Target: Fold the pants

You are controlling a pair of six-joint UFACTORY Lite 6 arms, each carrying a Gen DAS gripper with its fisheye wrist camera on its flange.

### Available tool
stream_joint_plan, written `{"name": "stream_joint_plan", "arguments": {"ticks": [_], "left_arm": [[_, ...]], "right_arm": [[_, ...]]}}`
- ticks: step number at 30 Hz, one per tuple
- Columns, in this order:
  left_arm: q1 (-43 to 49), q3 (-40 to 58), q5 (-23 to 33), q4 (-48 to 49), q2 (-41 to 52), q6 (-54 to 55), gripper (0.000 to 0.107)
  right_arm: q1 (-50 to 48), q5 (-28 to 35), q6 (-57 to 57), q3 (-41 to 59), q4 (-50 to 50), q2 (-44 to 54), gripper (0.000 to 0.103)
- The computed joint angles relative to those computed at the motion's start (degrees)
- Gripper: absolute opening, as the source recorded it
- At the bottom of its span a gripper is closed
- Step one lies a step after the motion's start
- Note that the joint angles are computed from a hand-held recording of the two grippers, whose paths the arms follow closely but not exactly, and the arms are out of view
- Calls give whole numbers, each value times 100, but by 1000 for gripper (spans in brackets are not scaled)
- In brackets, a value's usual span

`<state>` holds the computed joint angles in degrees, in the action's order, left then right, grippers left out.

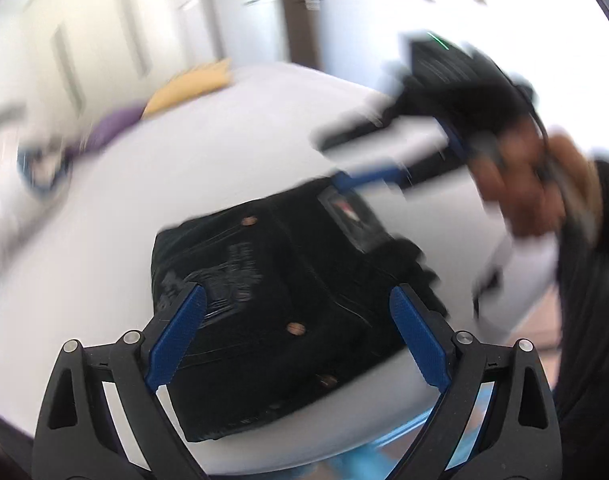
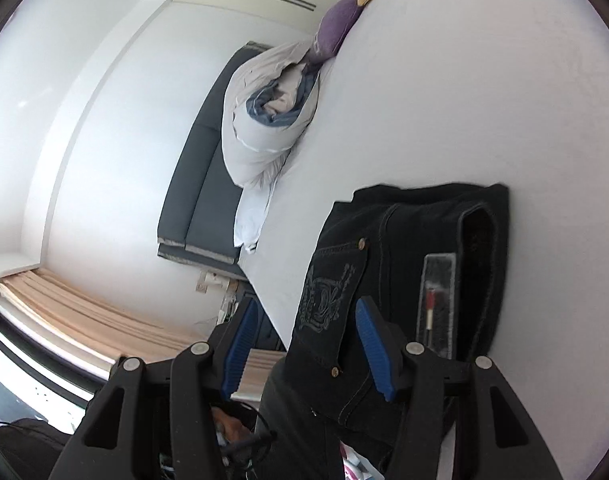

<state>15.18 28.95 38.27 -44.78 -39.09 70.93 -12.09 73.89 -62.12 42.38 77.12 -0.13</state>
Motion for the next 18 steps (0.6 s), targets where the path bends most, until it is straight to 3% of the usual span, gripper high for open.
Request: {"name": "stream_joint_plan", "arguments": {"ticks": [3,5,8,9,10,11,12,13,18], "left_arm": [[1028,869,892,-879,1445,536,94],[1334,1392,1056,-1089,2380,631,93],[1566,2377,1423,-1317,3769,670,92],[1579,2764,1525,-1390,4267,589,89],[1573,3266,1695,-1469,4864,411,77],[1551,3771,1893,-1498,5412,223,54],[1501,4315,2041,-1484,5952,-25,42],[1401,4721,1980,-1456,6353,-246,27],[911,5144,1103,-856,6934,-754,9]], "right_arm": [[641,-785,39,-359,-340,164,54],[760,-1199,-423,-1071,-252,-237,46],[294,-897,-692,-1640,-205,-778,45],[192,-827,-657,-1628,-230,-714,40],[124,-826,-607,-1574,-316,-631,27],[172,-1002,-481,-1490,-403,-572,18],[226,-1181,-367,-1448,-473,-549,1],[237,-1297,-295,-1418,-504,-469,1],[192,-1410,-279,-1580,-524,-626,0]]}}
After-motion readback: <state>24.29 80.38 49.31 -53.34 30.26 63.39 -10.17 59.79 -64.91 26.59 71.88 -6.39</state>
